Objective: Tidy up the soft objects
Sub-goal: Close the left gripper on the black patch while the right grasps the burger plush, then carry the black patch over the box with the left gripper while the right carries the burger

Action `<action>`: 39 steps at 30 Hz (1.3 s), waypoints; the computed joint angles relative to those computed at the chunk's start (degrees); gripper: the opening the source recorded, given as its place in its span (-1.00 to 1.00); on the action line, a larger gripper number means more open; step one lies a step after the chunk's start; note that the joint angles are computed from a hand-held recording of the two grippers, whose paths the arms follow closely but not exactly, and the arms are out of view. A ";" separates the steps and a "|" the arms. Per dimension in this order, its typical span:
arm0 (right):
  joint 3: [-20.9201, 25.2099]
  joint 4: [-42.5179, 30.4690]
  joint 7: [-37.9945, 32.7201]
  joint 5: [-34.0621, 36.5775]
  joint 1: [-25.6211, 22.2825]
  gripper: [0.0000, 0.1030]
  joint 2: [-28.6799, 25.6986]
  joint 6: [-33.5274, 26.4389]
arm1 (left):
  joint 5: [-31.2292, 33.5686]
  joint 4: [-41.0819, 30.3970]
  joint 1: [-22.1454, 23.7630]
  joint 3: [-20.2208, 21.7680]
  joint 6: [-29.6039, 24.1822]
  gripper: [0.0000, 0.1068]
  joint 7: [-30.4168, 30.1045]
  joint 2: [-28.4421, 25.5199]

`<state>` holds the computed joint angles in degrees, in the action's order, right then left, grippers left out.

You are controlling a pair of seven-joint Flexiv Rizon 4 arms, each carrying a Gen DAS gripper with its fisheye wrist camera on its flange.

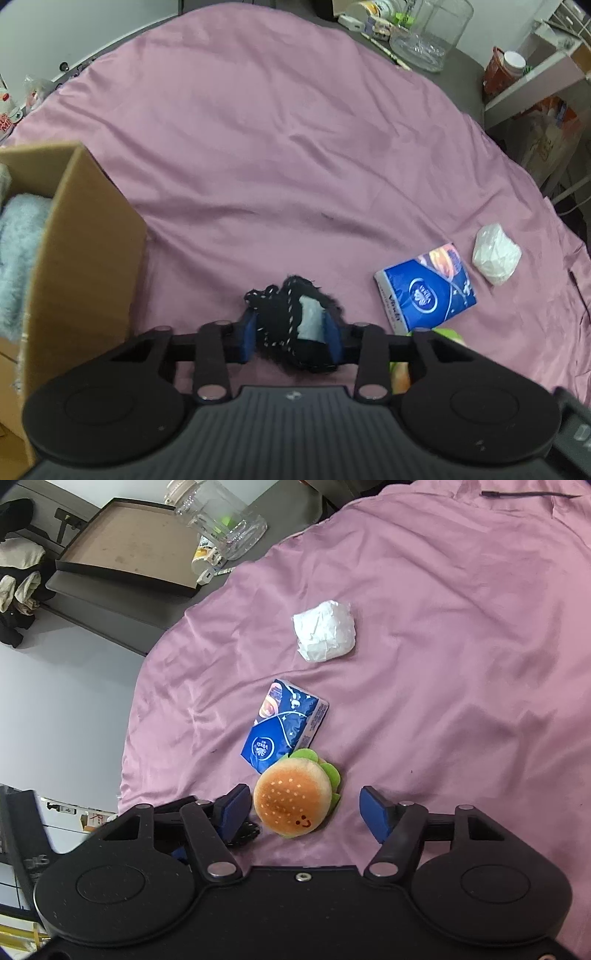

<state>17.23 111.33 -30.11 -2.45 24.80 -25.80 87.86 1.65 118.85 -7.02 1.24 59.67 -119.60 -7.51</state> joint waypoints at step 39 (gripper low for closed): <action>-40.12 20.36 47.71 -53.02 29.47 -0.51 20.54 5.94 | -9.08 13.79 3.12 1.53 -2.27 -0.47 14.83 28.15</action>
<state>-22.89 131.68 17.60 -55.46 54.27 -5.26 93.80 -7.43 132.63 -3.90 2.77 57.41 -104.77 20.64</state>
